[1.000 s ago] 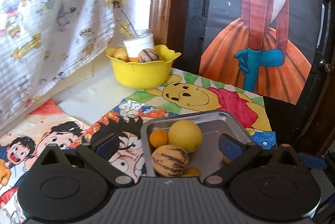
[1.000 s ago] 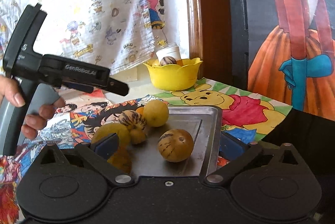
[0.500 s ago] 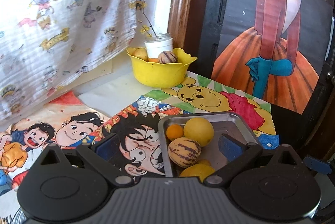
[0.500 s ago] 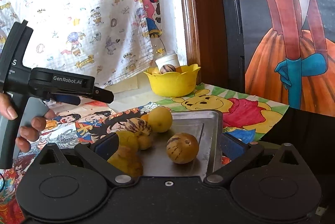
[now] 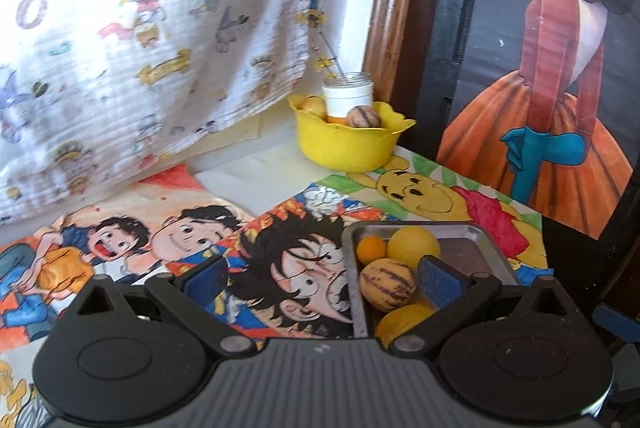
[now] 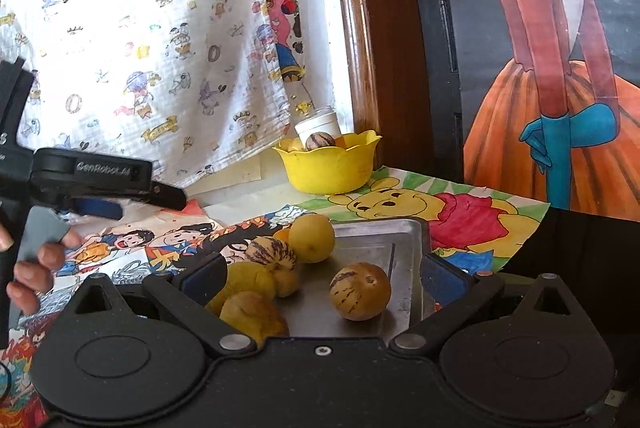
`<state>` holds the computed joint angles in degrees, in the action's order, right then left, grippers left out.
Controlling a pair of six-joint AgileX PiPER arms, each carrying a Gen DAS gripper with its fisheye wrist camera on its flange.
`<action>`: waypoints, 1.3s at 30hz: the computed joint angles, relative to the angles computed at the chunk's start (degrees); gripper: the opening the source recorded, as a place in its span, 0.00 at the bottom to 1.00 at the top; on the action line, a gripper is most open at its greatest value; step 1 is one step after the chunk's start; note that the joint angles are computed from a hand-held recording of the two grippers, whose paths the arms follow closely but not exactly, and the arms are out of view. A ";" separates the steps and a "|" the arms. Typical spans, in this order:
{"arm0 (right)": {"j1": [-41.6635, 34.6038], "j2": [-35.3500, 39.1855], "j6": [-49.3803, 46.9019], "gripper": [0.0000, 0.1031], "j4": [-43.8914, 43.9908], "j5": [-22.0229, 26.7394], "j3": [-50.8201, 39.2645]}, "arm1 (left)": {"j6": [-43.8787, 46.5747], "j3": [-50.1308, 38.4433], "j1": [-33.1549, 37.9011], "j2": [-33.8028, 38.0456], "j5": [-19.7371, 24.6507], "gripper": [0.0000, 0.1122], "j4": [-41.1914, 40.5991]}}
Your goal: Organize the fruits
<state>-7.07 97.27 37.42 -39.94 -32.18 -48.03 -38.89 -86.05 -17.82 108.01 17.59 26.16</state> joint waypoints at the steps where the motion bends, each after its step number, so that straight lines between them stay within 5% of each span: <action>1: 0.40 -0.22 -0.53 0.99 1.05 0.66 0.08 | -1.75 0.45 -0.09 -0.36 0.52 0.91 1.74; 22: 11.02 -3.36 -22.97 0.99 32.08 1.03 6.78 | -47.10 19.14 0.14 -10.60 -2.87 0.91 47.15; 30: 16.40 -5.80 -34.97 0.99 46.47 -0.01 9.07 | -54.63 22.79 2.16 -12.78 -5.50 0.91 53.68; 39: 20.08 -8.20 -41.62 0.99 56.15 0.02 10.49 | -47.22 26.78 6.44 -16.74 -9.24 0.91 46.44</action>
